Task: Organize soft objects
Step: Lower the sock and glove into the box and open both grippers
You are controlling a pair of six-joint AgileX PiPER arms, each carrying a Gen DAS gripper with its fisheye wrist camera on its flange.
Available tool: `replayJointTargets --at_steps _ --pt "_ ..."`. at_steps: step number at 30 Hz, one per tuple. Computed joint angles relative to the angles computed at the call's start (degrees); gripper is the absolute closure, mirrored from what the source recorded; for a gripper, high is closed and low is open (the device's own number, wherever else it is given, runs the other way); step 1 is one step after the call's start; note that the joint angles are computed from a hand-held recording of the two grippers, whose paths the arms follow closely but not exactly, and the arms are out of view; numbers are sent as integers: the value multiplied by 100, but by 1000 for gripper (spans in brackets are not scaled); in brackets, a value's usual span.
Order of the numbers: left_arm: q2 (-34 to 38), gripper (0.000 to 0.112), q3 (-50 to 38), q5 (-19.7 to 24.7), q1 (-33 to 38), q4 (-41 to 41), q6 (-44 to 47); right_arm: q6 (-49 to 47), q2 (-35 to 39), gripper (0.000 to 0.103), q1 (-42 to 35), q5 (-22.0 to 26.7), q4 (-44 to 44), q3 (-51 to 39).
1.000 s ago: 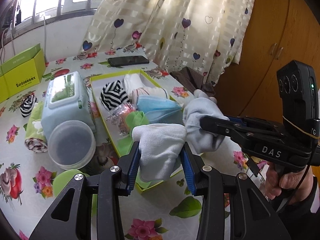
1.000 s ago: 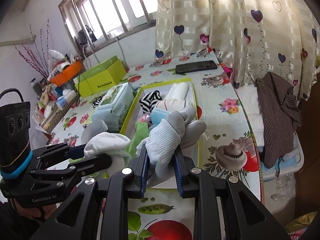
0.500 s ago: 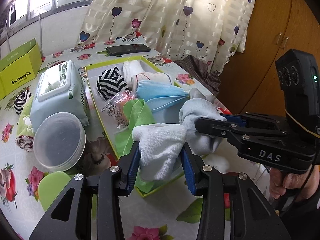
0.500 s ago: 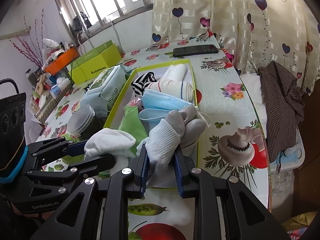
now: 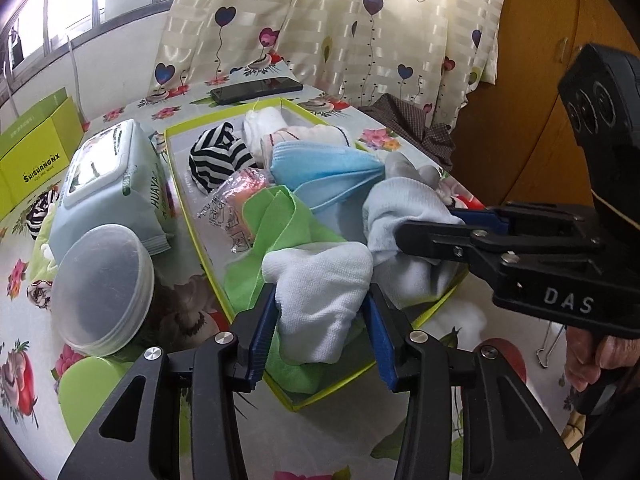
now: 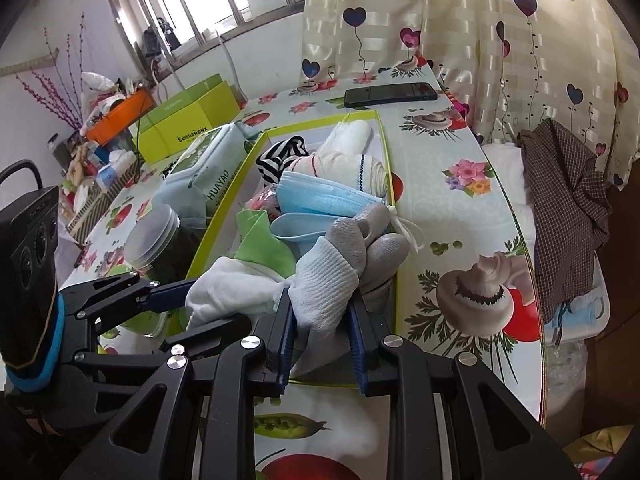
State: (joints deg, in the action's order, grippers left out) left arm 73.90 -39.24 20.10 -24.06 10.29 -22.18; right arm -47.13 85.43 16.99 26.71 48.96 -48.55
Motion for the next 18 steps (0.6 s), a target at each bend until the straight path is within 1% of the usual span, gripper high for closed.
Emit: replayJointTargets --at_steps 2,6,10,13,14,15,17,18 --pt "23 68 -8 19 -59 211 -213 36 83 81 36 -39 -73 -68" --pt "63 68 -10 -15 -61 227 -225 100 333 81 93 -91 -218 -308" --pt "116 67 -28 -41 -119 451 -467 -51 616 80 65 -68 -80 -581" --pt "155 67 -63 -35 -110 417 -440 -166 652 77 35 -10 50 -617" --pt "157 67 -72 -31 -103 364 -398 -196 628 72 16 17 84 -598" --pt "167 67 -86 -27 -88 286 -330 -266 585 63 -7 39 155 -554" --pt "173 67 -97 -17 -88 265 -335 -572 447 55 -95 98 425 -387" --pt "180 67 -111 1 -91 277 -360 -649 387 53 -133 133 503 -314"
